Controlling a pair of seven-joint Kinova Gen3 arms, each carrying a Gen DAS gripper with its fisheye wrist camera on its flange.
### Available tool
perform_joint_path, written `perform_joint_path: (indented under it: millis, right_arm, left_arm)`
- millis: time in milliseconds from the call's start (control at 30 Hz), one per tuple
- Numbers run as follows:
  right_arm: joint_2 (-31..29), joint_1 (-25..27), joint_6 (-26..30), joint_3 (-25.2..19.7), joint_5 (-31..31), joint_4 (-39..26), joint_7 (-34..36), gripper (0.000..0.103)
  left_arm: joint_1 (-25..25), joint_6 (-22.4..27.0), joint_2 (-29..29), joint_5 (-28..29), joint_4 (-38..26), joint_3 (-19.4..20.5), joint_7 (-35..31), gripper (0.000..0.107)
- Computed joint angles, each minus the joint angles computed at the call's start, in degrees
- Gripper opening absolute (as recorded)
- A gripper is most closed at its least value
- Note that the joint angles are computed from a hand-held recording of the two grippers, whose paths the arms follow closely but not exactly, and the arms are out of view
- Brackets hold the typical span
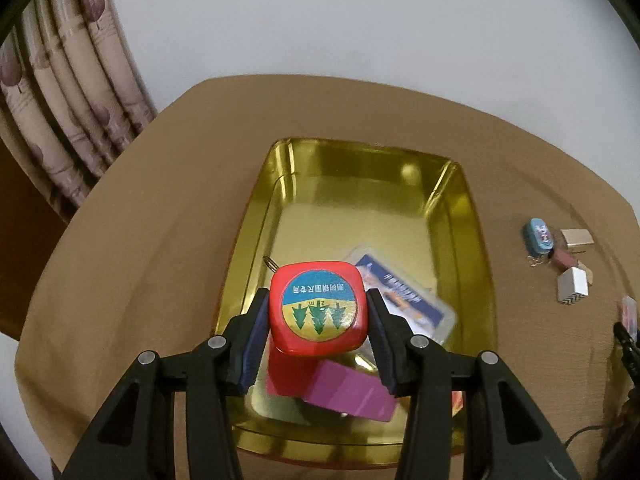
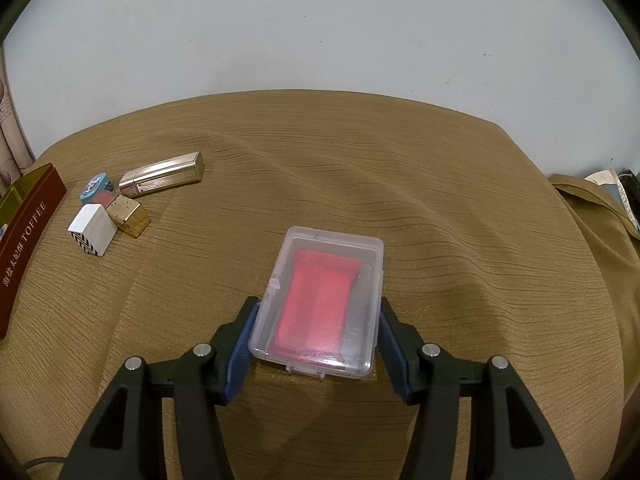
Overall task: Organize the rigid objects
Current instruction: 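Lower the red tape measure into the tin and open the left tool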
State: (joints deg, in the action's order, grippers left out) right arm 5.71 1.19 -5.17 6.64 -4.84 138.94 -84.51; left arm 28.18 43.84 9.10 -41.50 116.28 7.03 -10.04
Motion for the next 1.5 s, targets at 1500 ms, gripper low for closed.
perform_joint_path:
  millis: [1500]
  right_arm:
    - [-0.1, -4.2, 0.3, 3.7, -4.3, -0.2, 3.5, 0.057]
  left_arm:
    - [-4.4, -6.9, -2.4, -0.7, 5.1, -1.7, 0.0, 0.046]
